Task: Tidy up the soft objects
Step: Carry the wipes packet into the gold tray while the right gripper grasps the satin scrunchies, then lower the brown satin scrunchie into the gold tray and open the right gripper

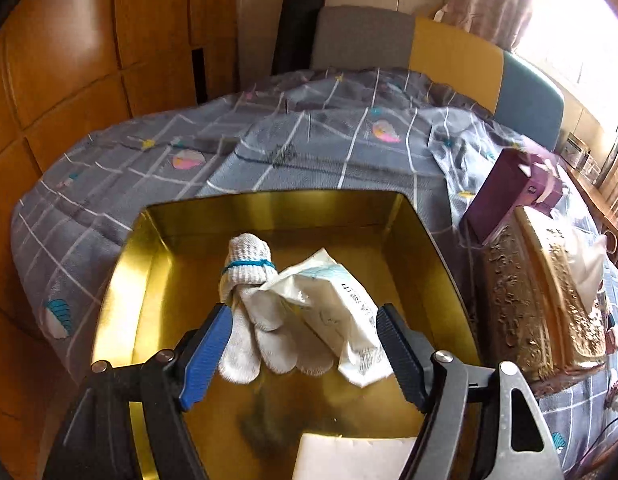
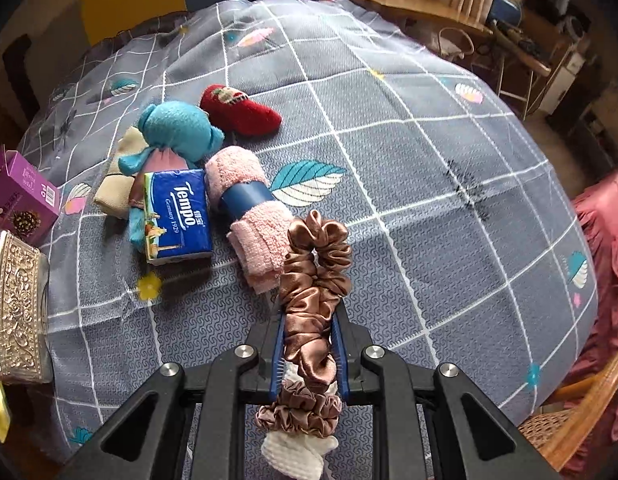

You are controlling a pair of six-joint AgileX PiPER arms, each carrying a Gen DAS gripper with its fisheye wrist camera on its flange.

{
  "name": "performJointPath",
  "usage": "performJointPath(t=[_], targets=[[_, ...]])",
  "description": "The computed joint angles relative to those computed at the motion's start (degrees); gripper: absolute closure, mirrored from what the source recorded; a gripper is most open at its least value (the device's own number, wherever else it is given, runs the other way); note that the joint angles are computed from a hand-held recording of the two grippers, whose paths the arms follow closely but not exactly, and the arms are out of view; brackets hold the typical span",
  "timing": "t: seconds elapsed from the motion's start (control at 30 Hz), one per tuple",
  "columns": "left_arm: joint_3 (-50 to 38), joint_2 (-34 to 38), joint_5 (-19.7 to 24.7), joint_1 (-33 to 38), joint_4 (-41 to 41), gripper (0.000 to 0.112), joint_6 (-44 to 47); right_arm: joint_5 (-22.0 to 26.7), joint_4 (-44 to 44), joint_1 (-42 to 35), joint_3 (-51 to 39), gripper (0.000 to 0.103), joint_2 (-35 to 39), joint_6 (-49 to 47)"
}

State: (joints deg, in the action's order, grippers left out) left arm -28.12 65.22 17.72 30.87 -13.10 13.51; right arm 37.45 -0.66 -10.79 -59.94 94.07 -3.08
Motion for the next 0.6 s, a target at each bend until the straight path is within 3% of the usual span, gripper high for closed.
performJointPath(t=[0.2,0.6], targets=[[2.73,-8.28,2.14,-4.00,9.37,0.037,-8.77,1.41,0.71,3.62,-5.97,0.083,-0.68,-0.75],[5.09,-19.75,6.94,-10.25,19.91,0.037,-18.41,4.58,-1.55,28.72,-25.14,0.083,8.37,6.93]])
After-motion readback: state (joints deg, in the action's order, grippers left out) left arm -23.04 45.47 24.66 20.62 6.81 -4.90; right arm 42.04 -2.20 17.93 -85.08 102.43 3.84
